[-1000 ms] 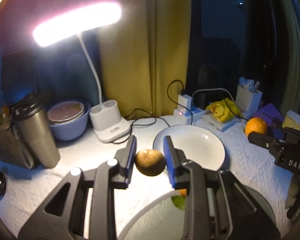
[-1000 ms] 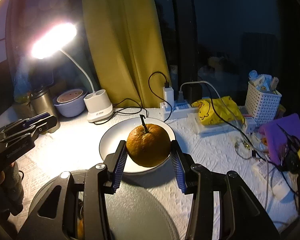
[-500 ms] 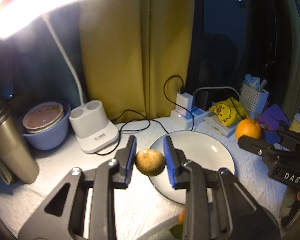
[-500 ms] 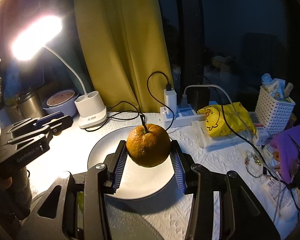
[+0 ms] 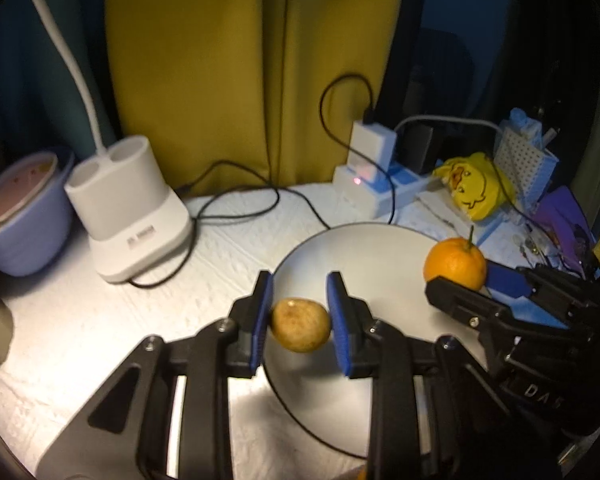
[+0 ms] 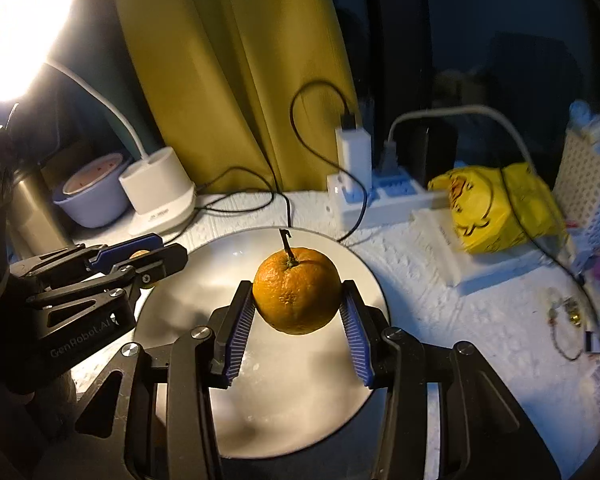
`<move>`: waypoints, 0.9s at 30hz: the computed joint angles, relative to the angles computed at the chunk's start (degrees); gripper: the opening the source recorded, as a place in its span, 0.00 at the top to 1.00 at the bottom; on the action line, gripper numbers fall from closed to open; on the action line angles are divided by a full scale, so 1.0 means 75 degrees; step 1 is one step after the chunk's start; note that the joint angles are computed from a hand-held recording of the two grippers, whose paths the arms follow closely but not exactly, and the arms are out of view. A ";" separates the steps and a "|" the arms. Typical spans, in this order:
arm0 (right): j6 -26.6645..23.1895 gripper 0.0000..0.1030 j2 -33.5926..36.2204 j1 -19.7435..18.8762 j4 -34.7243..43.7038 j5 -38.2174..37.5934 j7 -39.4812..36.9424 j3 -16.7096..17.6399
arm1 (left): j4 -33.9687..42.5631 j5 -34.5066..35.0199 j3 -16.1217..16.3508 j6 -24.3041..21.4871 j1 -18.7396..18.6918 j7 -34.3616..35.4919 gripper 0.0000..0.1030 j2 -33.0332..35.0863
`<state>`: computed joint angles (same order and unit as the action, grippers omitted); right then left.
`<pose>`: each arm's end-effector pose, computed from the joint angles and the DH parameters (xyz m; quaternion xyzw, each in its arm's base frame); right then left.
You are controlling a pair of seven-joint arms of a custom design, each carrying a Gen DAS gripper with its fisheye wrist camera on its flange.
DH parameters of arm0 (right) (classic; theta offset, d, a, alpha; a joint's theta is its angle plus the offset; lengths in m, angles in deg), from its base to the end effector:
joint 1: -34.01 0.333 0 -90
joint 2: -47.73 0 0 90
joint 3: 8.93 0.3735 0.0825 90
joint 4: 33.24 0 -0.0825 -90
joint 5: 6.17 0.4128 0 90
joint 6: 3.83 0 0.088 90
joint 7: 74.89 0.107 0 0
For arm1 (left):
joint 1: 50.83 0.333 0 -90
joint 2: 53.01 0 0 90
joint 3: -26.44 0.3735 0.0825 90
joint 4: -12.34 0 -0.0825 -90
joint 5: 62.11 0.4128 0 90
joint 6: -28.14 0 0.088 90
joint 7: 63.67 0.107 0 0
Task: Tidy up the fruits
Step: 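Carry both fruits to the white plate and open both grippers to release them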
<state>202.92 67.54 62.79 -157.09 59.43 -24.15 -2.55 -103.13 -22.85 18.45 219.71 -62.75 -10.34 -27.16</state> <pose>0.5514 0.2413 0.3556 -0.6320 0.6419 -0.2756 0.3356 0.6196 -0.2857 0.3532 -0.5033 0.7581 -0.3773 0.1721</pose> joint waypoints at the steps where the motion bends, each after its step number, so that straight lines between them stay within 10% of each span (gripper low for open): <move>1: -0.0069 0.55 0.0061 0.0022 0.0089 0.0114 -0.0083 -0.0045 | 0.0059 0.0031 -0.0195 -0.0107 0.0166 -0.0006 0.72 0.0065; 8: -0.0483 0.55 0.0218 0.0099 0.0466 0.0742 -0.0512 -0.0263 | 0.0301 -0.0044 -0.1909 -0.0927 0.1576 0.0519 0.71 0.0461; 27: 0.0471 0.50 -0.0547 0.0061 -0.0394 0.0270 0.0213 0.0192 | -0.0809 -0.0190 -0.0305 0.0390 0.0445 -0.0072 0.58 -0.0810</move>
<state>206.45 63.44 63.25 -160.04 61.46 -22.55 -1.11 -109.20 -24.28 16.17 222.63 -59.42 -10.88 -33.24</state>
